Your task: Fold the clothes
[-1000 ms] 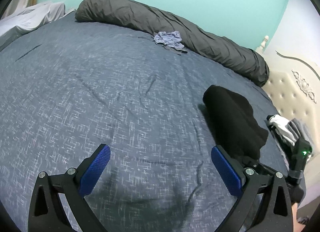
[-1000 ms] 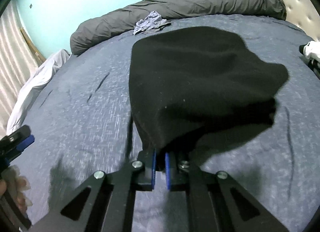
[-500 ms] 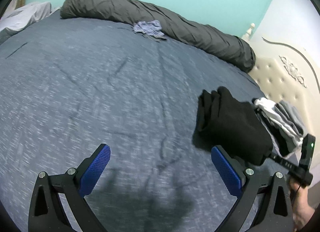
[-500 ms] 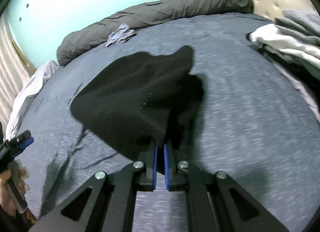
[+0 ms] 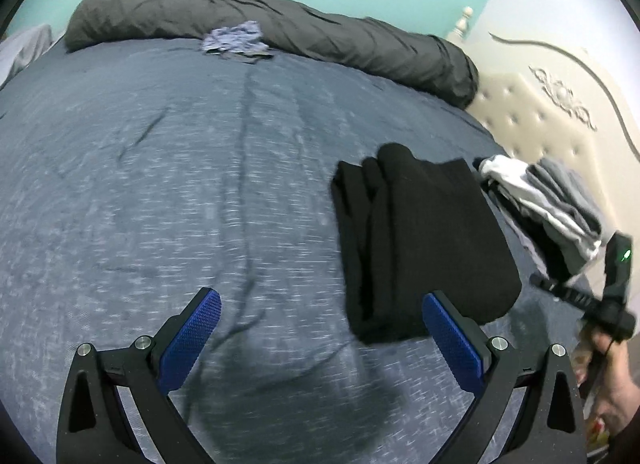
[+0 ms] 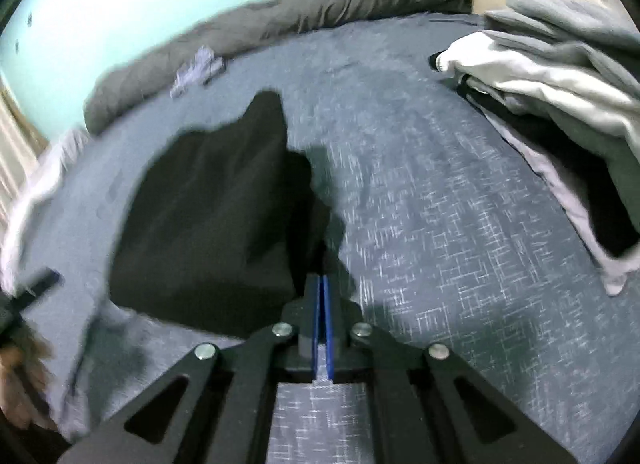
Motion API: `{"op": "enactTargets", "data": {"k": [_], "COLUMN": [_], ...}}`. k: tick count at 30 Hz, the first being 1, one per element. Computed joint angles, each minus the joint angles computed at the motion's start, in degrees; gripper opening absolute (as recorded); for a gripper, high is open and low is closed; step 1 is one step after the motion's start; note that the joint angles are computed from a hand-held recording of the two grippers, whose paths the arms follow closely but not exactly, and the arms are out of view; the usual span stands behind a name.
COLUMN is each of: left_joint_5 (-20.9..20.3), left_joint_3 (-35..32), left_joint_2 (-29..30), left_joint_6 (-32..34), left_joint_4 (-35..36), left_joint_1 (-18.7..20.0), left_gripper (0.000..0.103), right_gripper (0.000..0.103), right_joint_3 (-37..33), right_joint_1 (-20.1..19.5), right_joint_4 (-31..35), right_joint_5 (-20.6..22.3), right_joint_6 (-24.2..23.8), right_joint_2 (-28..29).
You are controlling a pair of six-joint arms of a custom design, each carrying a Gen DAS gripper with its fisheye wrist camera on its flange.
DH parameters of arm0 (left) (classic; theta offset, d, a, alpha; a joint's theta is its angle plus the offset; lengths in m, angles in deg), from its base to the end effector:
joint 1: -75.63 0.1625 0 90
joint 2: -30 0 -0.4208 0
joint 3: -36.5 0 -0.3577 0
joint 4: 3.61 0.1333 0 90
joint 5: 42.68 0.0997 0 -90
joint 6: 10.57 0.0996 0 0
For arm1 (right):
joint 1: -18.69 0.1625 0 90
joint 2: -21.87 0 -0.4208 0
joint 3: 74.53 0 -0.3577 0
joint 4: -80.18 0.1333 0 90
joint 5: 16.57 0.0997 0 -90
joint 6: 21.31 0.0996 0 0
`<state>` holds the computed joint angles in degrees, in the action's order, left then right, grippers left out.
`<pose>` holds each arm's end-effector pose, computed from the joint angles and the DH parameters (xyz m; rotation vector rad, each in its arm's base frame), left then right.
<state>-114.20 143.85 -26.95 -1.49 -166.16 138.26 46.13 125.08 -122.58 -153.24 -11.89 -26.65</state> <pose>-0.1227 -0.5957 0.1897 0.7971 2.7083 -0.6183 0.2019 -0.4708 0.1503 -0.2264 -2.3143 1.0496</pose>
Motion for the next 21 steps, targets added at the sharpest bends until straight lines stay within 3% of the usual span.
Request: {"op": "enactTargets", "data": {"k": [3, 5, 7, 8, 9, 10, 14, 16, 21], "left_joint_5": [-0.2, -0.3, -0.3, -0.1, -0.3, -0.8, -2.4, -3.3, -2.5], "left_joint_3": [-0.6, -1.1, -1.7, -2.0, -2.4, -2.8, -4.8, -5.8, -7.3], "left_joint_2": [1.5, 2.6, 3.6, 4.0, 4.4, 4.7, 5.9, 6.4, 7.9], "left_joint_6": [-0.2, -0.3, -0.3, -0.3, -0.2, 0.0, 0.7, 0.4, 0.0], "left_joint_4": [-0.1, -0.1, 0.2, 0.2, 0.5, 1.0, 4.5, 5.8, 6.2], "left_joint_1": [-0.7, -0.9, -1.1, -1.2, -1.2, -1.1, -0.7, -0.5, -0.5], "left_gripper": [0.103, 0.103, 0.103, 0.103, 0.103, 0.103, 0.103, 0.103, 0.103], "right_gripper": [0.002, 0.004, 0.019, 0.026, 0.042, 0.047, 0.048, 0.06, 0.061], "right_joint_3": [1.5, 0.5, -1.3, -1.9, -2.6, -3.1, -5.6, -6.9, -7.7], "right_joint_1": [-0.4, -0.3, 0.2, 0.0, -0.4, -0.8, -2.4, -3.3, -5.2], "right_joint_4": [-4.6, -3.3, -2.6, -2.4, -2.2, -1.6, 1.9, 5.5, 9.9], "right_joint_5": [2.9, 3.8, 3.2, 4.4, 5.7, 6.9, 9.7, 10.6, 12.8], "right_joint_6": [-1.0, -2.9, -4.1, -4.2, -4.2, -3.9, -1.1, 1.3, 3.0], "right_joint_2": [-1.8, -2.4, -1.6, -1.3, -1.0, -0.7, 0.7, 0.8, 0.5]}}
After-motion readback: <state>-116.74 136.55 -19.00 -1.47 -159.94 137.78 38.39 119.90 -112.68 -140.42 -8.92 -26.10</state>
